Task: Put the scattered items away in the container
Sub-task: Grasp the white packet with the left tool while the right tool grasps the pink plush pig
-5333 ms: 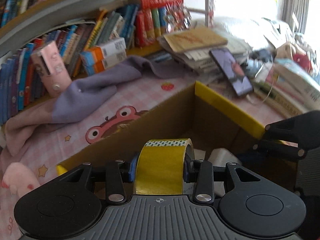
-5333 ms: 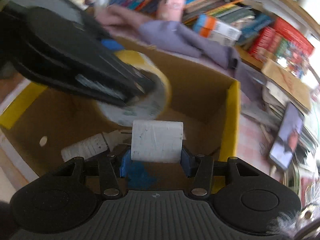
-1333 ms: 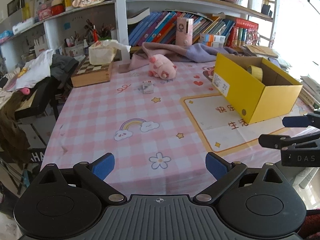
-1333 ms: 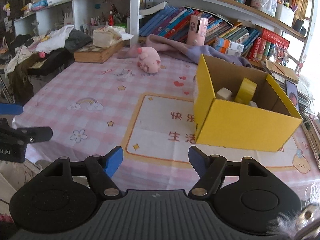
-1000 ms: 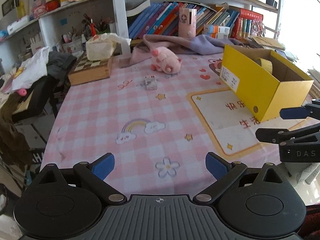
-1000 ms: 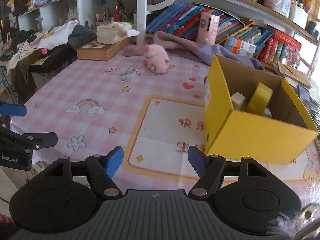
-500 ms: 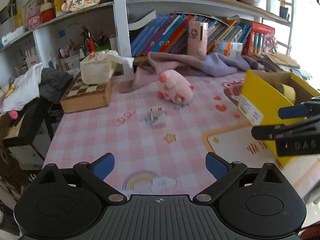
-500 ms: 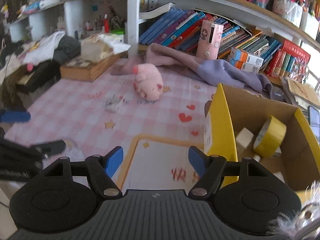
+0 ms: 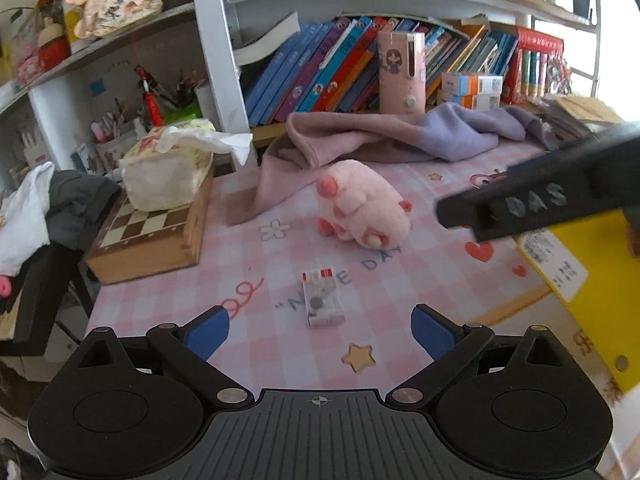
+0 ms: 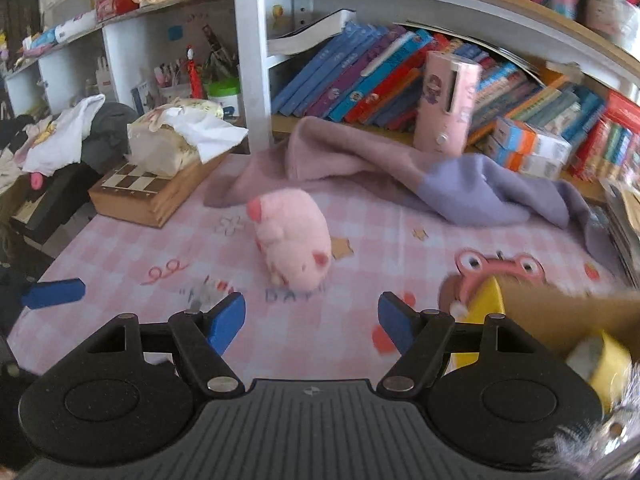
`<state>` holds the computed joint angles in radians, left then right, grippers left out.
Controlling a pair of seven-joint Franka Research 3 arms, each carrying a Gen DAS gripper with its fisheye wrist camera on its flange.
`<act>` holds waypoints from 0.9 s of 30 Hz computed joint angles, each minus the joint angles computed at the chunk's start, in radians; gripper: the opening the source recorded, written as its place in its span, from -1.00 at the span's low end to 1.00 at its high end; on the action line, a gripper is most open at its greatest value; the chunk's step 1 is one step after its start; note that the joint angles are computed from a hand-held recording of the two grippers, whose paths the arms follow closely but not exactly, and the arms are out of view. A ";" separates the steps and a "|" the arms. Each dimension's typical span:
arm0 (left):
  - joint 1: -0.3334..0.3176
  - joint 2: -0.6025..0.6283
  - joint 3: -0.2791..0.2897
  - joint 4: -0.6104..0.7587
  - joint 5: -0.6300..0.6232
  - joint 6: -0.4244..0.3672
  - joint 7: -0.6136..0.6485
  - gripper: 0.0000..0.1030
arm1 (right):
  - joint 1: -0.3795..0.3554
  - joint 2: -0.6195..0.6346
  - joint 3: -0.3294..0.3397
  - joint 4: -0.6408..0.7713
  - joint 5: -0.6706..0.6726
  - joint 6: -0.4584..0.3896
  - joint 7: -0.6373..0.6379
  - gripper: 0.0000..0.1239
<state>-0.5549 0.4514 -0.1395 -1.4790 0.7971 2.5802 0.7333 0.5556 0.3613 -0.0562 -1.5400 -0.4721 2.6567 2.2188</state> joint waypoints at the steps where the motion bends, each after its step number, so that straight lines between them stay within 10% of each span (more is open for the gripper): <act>1: 0.003 0.017 -0.002 0.021 -0.008 -0.002 0.009 0.93 | -0.008 0.032 0.007 0.044 0.009 -0.008 -0.033 0.17; 15: -0.018 0.245 0.050 0.283 -0.126 -0.031 0.059 0.85 | -0.028 0.429 -0.017 0.579 0.222 -0.184 -0.371 0.18; 27: -0.021 0.315 0.063 0.364 -0.209 -0.071 0.080 0.13 | -0.047 0.552 -0.009 0.729 0.324 -0.184 -0.470 0.14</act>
<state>-0.5756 0.7665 -0.0765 -1.1154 0.5880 2.5093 0.8134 0.5082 0.9129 -0.0651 -0.8109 -0.1483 2.4726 1.7487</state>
